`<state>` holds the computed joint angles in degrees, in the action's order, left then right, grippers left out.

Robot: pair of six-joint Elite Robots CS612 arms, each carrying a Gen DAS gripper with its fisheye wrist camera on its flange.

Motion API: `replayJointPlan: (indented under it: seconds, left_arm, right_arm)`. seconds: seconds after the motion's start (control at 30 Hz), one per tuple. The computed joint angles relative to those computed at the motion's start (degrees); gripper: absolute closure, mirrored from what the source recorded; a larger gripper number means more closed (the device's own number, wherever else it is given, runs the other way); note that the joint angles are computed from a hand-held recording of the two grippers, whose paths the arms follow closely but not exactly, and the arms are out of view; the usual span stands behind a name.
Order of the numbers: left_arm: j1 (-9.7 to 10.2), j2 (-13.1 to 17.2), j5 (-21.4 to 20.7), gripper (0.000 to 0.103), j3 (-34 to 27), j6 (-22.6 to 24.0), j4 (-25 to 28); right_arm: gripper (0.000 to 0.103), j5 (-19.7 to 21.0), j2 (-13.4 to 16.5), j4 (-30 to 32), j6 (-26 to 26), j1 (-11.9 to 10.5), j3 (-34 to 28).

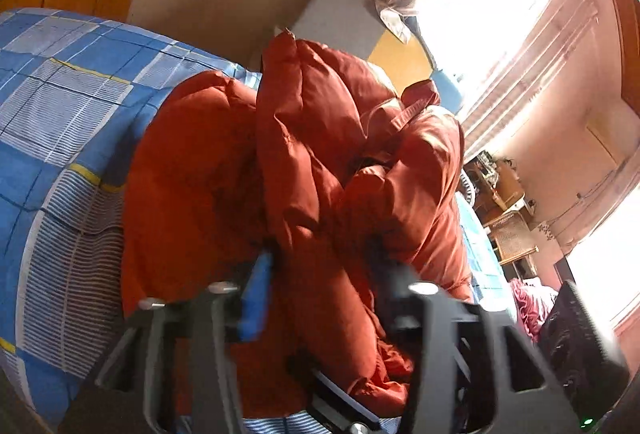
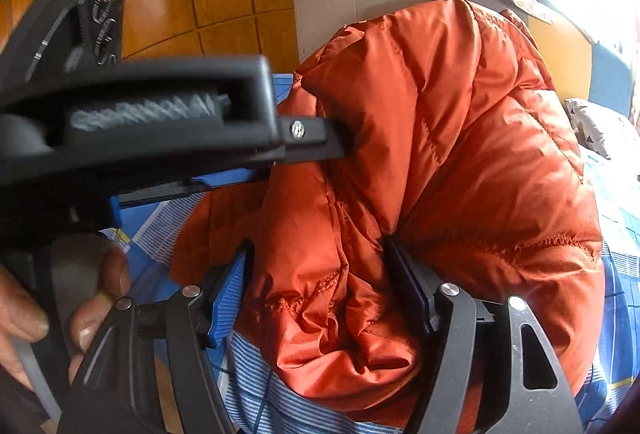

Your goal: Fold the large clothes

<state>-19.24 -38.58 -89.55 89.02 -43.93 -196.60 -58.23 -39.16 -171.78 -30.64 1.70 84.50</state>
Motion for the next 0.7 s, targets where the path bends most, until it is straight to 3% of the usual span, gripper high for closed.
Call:
replayJointPlan:
  seconds: [0.1,0.23,0.4,0.53,0.7]
  left_arm:
    - [0.39,0.24,-1.16,0.078,-0.51,0.7,0.39]
    - [0.56,0.45,-1.41,0.087,-1.05,1.32,1.0]
    - [0.15,0.49,1.32,0.091,-1.34,0.43,3.14]
    - [-0.73,0.34,5.32,0.091,-1.49,0.21,6.11]
    - [-1.04,0.06,6.67,0.091,-1.59,0.08,8.2]
  right_arm:
    - [0.036,-0.16,-0.08,-0.05,-1.26,0.15,0.03]
    - [0.036,0.13,-0.59,0.69,-1.24,0.16,0.34]
    - [0.036,1.11,-1.35,1.38,0.01,-0.26,1.14]
    - [0.03,1.5,-2.04,1.04,1.28,-0.51,1.85]
    - [0.03,0.93,-2.36,0.49,1.77,-0.49,2.36]
